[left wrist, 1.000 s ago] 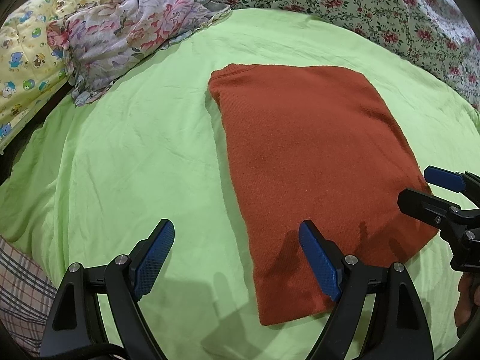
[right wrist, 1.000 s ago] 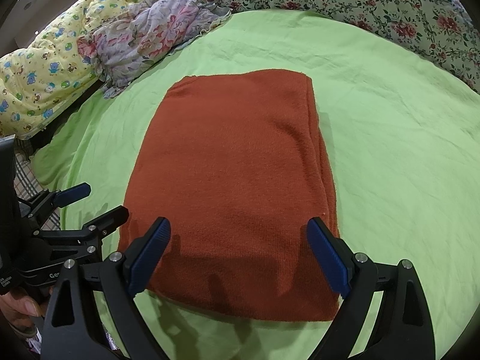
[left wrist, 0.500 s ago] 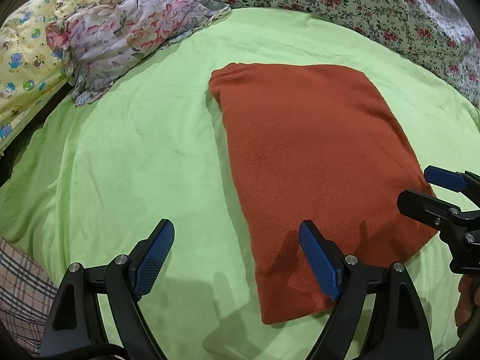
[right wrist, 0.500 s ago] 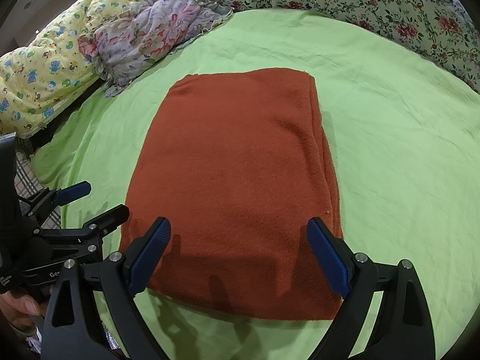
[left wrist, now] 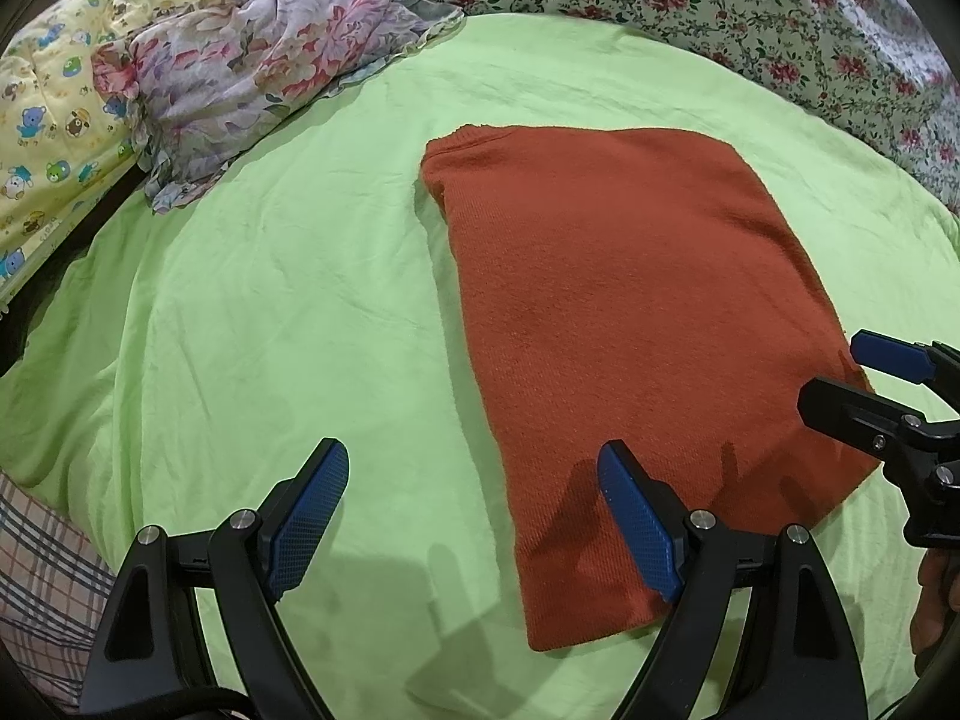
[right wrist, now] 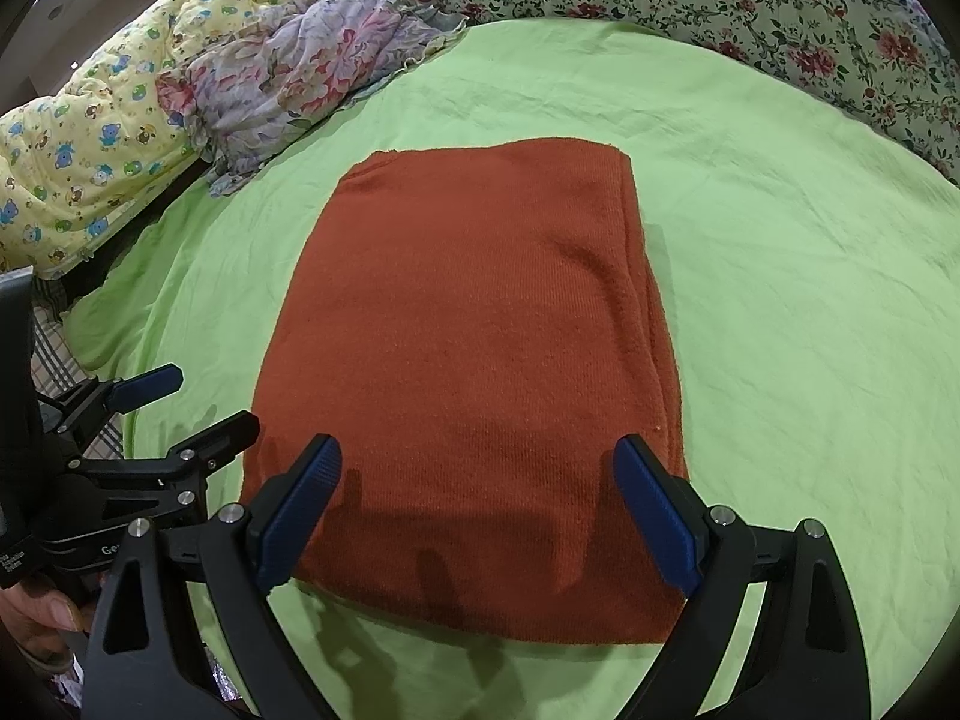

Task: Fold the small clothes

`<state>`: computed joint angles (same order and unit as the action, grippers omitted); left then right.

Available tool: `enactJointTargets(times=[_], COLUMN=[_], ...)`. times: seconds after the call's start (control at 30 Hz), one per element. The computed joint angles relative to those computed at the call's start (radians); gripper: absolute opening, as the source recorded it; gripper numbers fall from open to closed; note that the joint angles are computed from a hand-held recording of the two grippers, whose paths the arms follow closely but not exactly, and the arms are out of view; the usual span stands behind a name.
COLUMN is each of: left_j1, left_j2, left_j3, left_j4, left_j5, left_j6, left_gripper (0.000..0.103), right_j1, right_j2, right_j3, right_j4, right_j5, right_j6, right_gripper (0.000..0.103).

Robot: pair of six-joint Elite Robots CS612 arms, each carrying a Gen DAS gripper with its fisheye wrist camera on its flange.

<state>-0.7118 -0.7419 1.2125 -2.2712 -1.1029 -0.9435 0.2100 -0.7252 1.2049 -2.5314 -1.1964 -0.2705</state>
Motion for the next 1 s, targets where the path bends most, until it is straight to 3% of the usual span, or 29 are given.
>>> enactJointTargets(times=[1.0], left_j1=[0.004], left_j2=[0.002], left_j3=[-0.005], left_j4=[-0.002], left_j5=[-0.002], left_j6=[0.008], left_gripper=[0.086], right_j1=[-0.001], right_j2=[0.005], right_j3=[-0.011], right_j4=[0.003], right_j5=[0.002], right_j6=[0.01], right_gripper=[0.092])
